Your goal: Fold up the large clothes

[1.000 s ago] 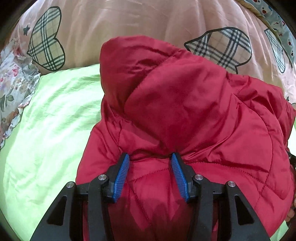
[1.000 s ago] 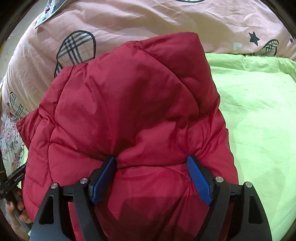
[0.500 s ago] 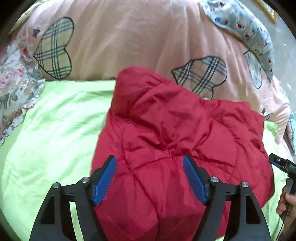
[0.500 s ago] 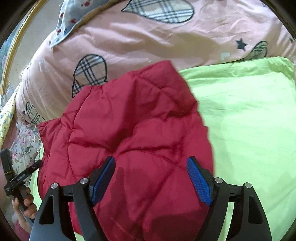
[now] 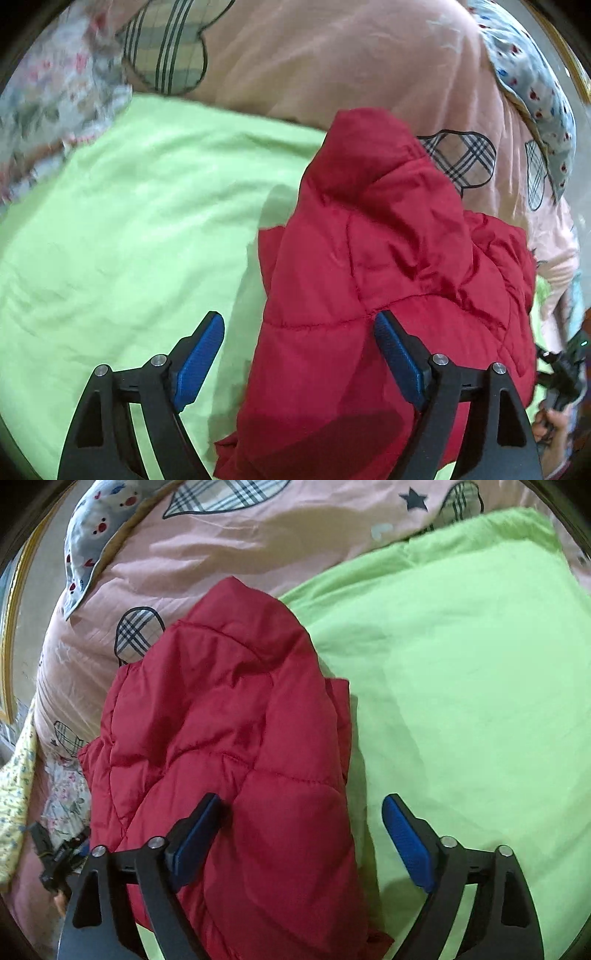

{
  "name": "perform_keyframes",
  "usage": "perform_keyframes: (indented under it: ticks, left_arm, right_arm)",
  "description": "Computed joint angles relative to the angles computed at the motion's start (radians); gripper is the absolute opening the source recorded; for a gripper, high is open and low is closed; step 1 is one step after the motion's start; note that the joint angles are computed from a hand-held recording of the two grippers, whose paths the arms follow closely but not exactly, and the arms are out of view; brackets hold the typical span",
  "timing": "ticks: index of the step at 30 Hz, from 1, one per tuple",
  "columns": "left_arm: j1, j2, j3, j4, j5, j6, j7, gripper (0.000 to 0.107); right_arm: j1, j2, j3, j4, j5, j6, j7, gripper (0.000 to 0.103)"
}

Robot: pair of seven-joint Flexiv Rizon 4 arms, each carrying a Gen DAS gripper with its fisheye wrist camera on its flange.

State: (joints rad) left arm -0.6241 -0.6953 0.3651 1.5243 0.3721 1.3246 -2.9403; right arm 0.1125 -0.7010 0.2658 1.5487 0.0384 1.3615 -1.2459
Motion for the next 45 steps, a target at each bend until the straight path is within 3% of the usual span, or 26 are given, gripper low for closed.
perform_keyframes:
  ticks: [5,8,11,14,17,20,23,29,39,45]
  left_arm:
    - [0.245,-0.062,-0.261,0.066,-0.11,0.299,0.129,0.087]
    - [0.319,-0.103,-0.362,0.053,-0.146,0.345,0.196,0.093]
    - [0.299,-0.131,-0.348,0.006,-0.182,0.303,0.252,0.094]
    - [0.255,-0.132,-0.305,-0.019,-0.199,0.273,0.306,0.071]
    - [0.229,-0.117,-0.28,-0.007,-0.223,0.273,0.343,0.054]
    - [0.204,-0.096,-0.259,0.017,-0.255,0.283,0.366,0.045]
    - [0.161,-0.064,-0.225,0.056,-0.282,0.298,0.382,0.041]
    - [0.041,0.015,-0.142,0.19,-0.34,0.367,0.385,0.038]
    - [-0.133,0.153,-0.081,0.442,-0.439,0.467,0.432,0.037]
    - [-0.176,0.232,-0.105,0.586,-0.497,0.523,0.467,0.038]
  right_arm:
    - [-0.075,-0.032,0.103,-0.046,0.071,-0.065,-0.076,0.099]
    - [-0.094,-0.064,0.147,-0.096,0.12,-0.121,-0.133,0.101]
    - [-0.096,-0.082,0.166,-0.123,0.176,-0.148,-0.179,0.102]
    - [-0.082,-0.084,0.159,-0.134,0.211,-0.166,-0.206,0.097]
    - [-0.047,-0.064,0.121,-0.125,0.213,-0.183,-0.204,0.075]
    - [-0.039,-0.039,0.118,-0.109,0.231,-0.179,-0.222,0.053]
    - [-0.033,-0.003,0.116,-0.077,0.249,-0.171,-0.236,0.044]
    - [-0.075,0.071,0.165,-0.006,0.341,-0.187,-0.302,0.04]
    - [-0.099,0.25,0.173,0.177,0.523,-0.224,-0.446,0.039]
    - [-0.084,0.33,0.142,0.252,0.638,-0.256,-0.52,0.039]
